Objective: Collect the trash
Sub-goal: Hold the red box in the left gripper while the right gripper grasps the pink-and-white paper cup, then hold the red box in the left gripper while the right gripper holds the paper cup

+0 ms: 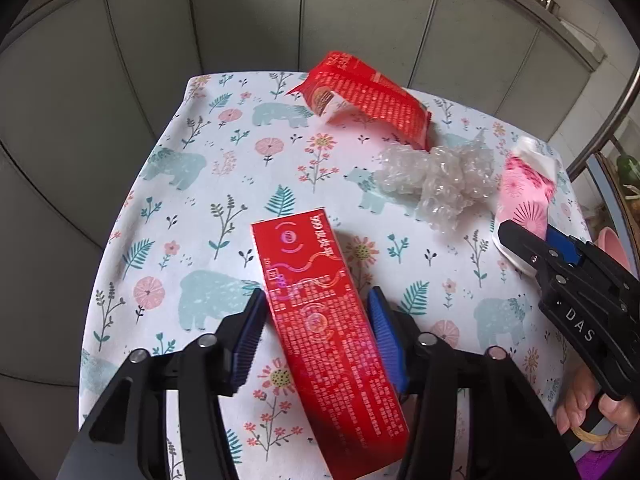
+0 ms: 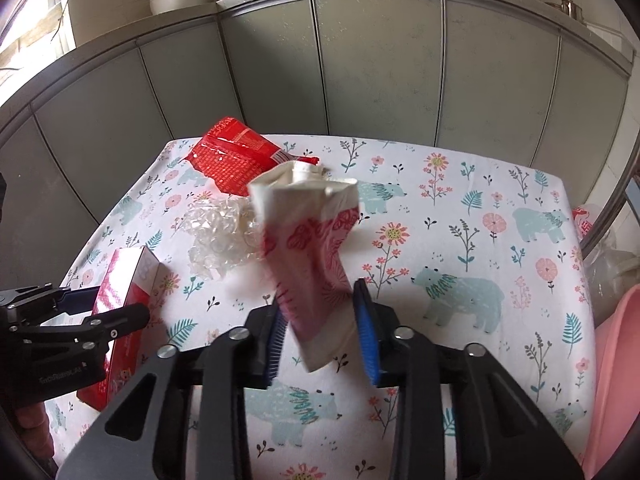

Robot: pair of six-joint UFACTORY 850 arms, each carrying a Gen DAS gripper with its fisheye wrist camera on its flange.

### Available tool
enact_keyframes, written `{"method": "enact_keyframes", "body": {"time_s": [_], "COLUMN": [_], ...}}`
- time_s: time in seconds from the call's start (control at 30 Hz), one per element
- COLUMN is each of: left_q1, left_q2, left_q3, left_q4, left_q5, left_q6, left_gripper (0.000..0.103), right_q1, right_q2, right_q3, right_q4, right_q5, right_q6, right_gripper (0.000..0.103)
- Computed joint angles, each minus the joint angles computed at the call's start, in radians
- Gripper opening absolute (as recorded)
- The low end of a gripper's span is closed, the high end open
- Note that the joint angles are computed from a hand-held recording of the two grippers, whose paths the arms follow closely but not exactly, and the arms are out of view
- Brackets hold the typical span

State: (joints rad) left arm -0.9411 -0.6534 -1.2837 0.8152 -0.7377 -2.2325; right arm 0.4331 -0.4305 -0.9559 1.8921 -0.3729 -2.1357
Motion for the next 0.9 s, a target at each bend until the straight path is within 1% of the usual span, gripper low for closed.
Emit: {"method": "enact_keyframes", "body": {"time_s": [0.17,0.27,0.47,0.67,0.9], "left_q1": [-0.012,-0.02,-0.034,-0.051,-0.065], "left_q2": [-0.007,0.0,0.018,0.028,0.04], "left_q3": [0.002,0.017,0.044,0.048,0.054], "left_q4": [0.042,0.068,0.109,0.138,0.154], "left_q5": [-0.013,-0.012,-0.019,-0.066,-0.102], "left_q6": [-0.031,-0.067,-0.135,-0.16,-0.177], "left_gripper": [0.047,0.044,0.042,0.041,0.04], "right_q1": [-0.013,-0.024,-0.045,-0.054,-0.053], "right_q2": [0.024,0.046,0.098,0.14,0.171], "right_q3": [0.026,0.048,0.092,0.13,0.153], "right_q4": [-0.012,-0.014,-0.016,-0.009,0.011], "right_q5": [-0.01,-0.018,-0.039,-0.044,-0.048], "right_q6": [0.017,0.022,0.036,0.023,0.003], "right_gripper": [0.022,0.022,0.022,0.022,0.022]}}
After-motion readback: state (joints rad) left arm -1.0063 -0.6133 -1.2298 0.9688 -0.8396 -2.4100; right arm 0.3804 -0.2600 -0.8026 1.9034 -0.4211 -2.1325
